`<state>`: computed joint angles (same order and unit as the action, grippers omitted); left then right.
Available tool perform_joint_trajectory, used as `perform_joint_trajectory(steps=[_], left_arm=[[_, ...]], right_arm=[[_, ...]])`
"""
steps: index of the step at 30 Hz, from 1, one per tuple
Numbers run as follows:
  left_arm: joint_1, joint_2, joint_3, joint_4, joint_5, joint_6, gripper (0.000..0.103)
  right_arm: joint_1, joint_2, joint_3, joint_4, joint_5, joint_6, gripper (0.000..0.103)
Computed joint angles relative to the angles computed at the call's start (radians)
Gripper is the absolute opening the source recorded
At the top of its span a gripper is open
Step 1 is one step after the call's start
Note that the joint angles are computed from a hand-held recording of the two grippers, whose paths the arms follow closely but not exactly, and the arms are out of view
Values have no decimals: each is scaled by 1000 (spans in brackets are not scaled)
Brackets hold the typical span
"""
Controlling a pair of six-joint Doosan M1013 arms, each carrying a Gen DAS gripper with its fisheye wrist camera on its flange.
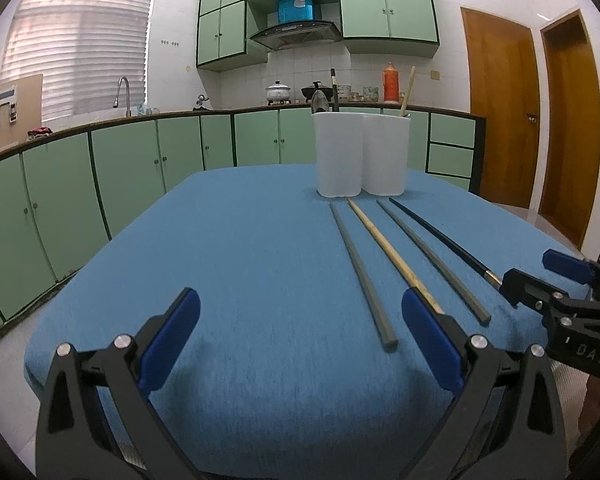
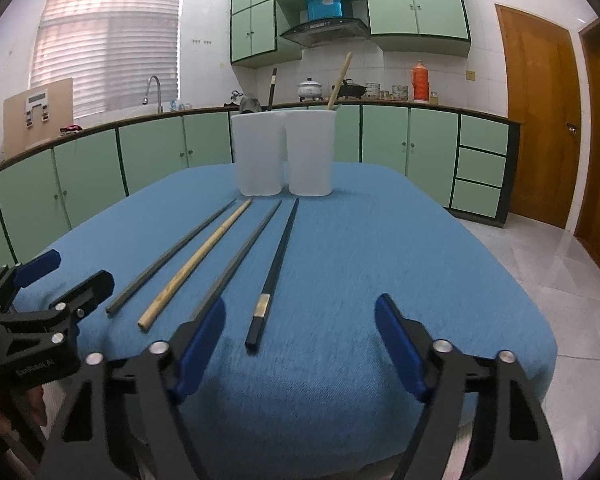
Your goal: Organize utensils
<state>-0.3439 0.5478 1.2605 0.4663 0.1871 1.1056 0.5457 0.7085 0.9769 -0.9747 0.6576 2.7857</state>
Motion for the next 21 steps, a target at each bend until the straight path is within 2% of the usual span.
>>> perform_joint_trajectory(steps=[13,18,21], left_arm=[[0,-5,9,-96,8,90,98],[0,-7,15,-176,6,159,97],[1,-8,18,-216,4,196,97]], right_arm=[[12,3,15,-45,-14,-2,22],[14,-1,24,-50,-30,5,9],[15,-5,32,-59,-28,13,7]])
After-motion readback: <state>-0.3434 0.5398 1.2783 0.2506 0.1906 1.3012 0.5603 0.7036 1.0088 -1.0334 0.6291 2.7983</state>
